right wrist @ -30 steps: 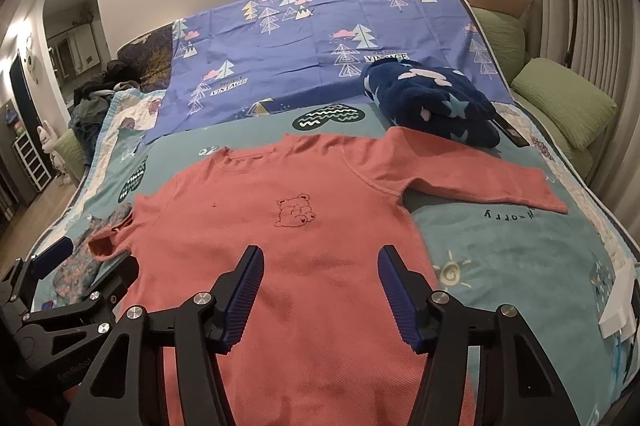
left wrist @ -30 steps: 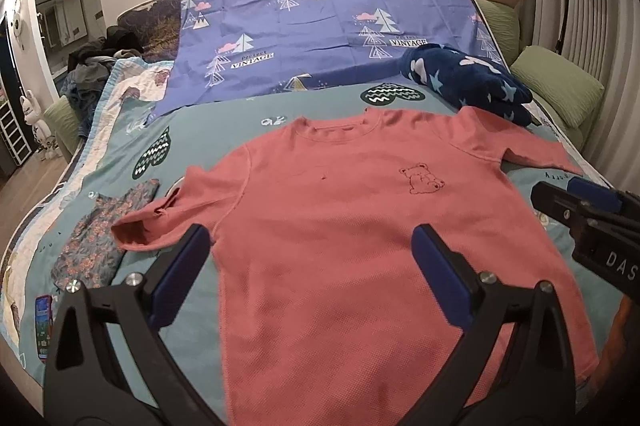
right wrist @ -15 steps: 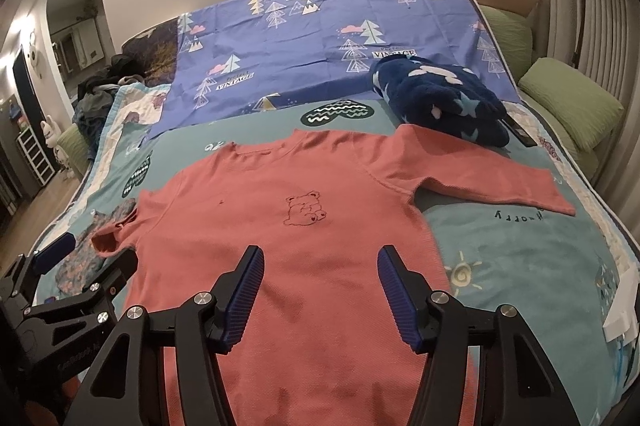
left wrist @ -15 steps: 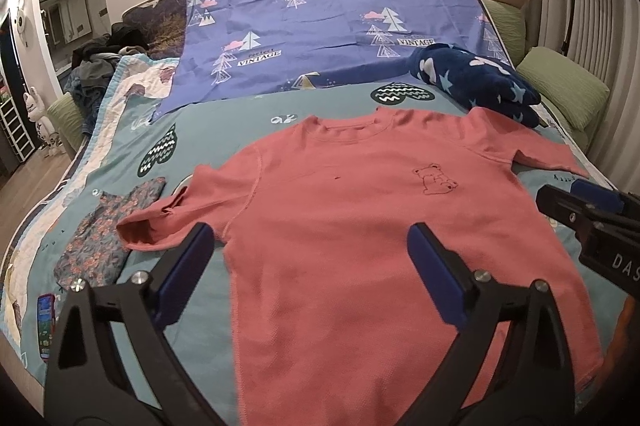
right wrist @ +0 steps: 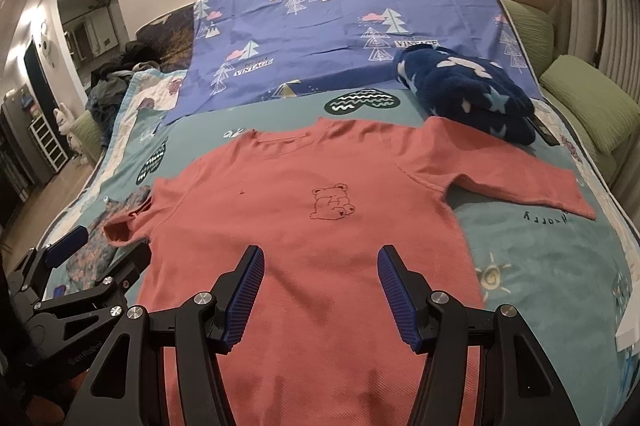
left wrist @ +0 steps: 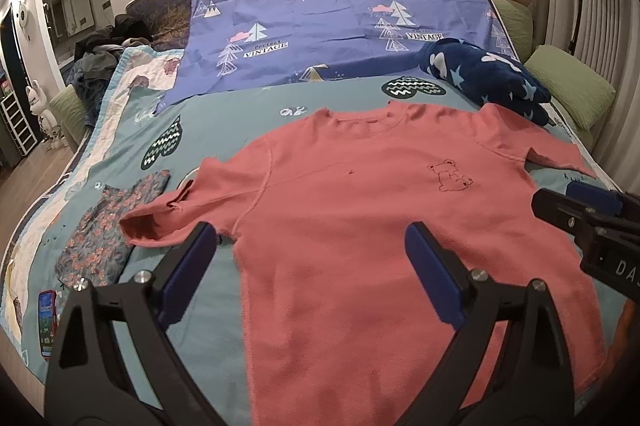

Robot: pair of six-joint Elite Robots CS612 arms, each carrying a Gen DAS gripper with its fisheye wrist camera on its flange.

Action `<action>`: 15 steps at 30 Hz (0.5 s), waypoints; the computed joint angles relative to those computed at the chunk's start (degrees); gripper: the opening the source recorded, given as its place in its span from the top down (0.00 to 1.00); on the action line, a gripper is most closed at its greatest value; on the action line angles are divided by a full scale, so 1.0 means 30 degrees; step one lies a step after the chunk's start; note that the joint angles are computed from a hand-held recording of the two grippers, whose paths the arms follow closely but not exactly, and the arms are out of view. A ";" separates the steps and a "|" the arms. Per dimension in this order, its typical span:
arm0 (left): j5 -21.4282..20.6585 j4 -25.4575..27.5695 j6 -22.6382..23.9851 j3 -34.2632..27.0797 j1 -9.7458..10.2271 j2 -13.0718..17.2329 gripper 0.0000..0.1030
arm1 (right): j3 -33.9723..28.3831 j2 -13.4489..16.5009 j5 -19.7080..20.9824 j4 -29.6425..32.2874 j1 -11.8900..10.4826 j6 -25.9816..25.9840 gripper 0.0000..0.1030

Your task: Fold small clothes

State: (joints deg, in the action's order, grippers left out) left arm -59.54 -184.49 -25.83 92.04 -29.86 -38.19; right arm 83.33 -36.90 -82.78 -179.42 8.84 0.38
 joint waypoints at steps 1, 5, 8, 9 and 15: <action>-0.0020 0.0081 -0.0023 -0.0010 0.0034 0.0010 0.08 | -0.0082 0.0030 0.0026 0.0091 0.0023 -0.0080 0.42; -0.0140 0.0388 -0.0184 -0.0054 0.0152 0.0022 0.08 | -0.0415 0.0156 0.0112 0.0472 0.0141 -0.0337 0.42; -0.0103 0.0475 -0.0286 -0.0060 0.0258 0.0046 0.08 | -0.0637 0.0241 0.0184 0.0729 0.0208 -0.0459 0.41; -0.0117 0.0538 -0.0380 -0.0066 0.0311 0.0053 0.08 | -0.0716 0.0277 0.0170 0.0814 0.0234 -0.0517 0.41; 0.0188 0.1352 -0.1137 -0.0225 0.0800 0.0175 0.13 | -0.1250 0.0517 -0.0001 0.1478 0.0361 -0.0985 0.41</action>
State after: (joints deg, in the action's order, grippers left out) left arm -58.98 -180.43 -29.24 91.37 -27.46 -37.66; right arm 79.58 -35.35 -82.78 -174.99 9.92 -2.57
